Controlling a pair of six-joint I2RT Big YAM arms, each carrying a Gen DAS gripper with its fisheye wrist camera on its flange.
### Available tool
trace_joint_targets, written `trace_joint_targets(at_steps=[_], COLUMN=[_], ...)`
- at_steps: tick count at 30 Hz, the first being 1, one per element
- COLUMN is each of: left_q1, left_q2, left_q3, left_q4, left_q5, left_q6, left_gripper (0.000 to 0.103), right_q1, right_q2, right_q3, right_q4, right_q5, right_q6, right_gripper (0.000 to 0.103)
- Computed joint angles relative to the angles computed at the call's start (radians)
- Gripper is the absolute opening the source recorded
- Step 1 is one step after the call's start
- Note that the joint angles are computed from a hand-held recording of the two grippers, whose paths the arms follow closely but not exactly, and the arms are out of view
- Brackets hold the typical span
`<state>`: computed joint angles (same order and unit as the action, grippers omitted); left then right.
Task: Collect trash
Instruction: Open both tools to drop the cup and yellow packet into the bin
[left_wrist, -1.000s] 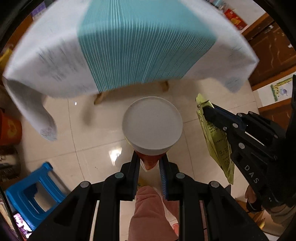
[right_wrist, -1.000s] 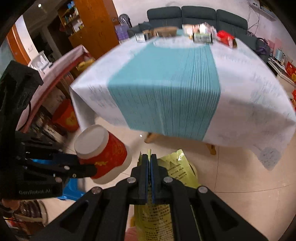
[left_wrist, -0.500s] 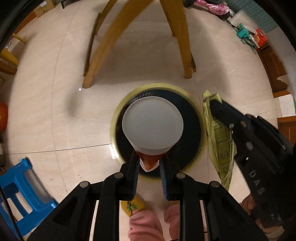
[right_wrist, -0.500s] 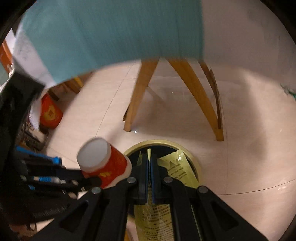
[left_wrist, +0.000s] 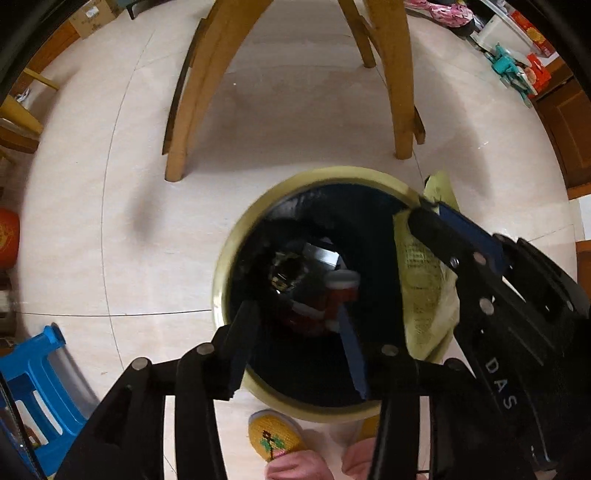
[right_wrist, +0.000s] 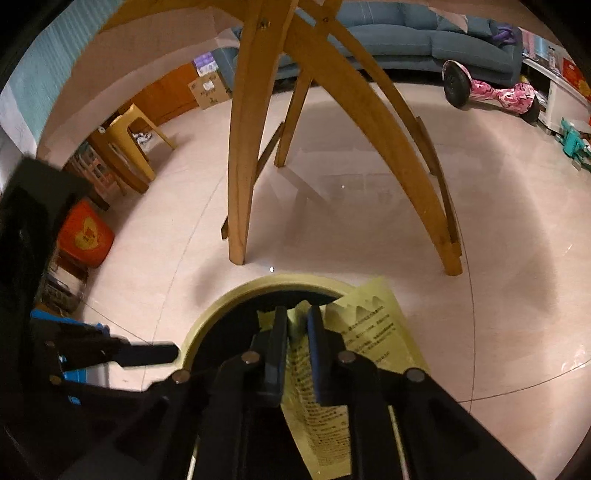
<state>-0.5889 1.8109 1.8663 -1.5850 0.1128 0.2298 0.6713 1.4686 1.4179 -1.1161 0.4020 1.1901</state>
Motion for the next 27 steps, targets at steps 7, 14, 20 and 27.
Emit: trace_joint_targets(at_steps=[7,14,20,27], left_q1=[0.01,0.027,0.041,0.061], left_q2=[0.018,-0.003,-0.018,-0.025], left_q3=[0.045,0.045,0.051,0.136], left_q4=[-0.007,0.009,-0.003,-0.096], left_q5=[0.002,0.003,0.01,0.025], left_q6=[-0.023,-0.021,-0.003,-0.01], left_gripper=[0.051,0.051,0.051,0.051], right_q1=[-0.004,0.005,0.028,0.069], right_q2=[-0.012,-0.018,-0.023,-0.011], right_q3=[-0.01,0.004,0.022,0.114], right_q4=[0.009,0.026,-0.02,-0.153], right_q5=[-0.034,-0.011,0.018,-0.009], right_q6=[0.03,0.05,0.107,0.142], right_gripper=[0.019,0.021,0.021,0.021])
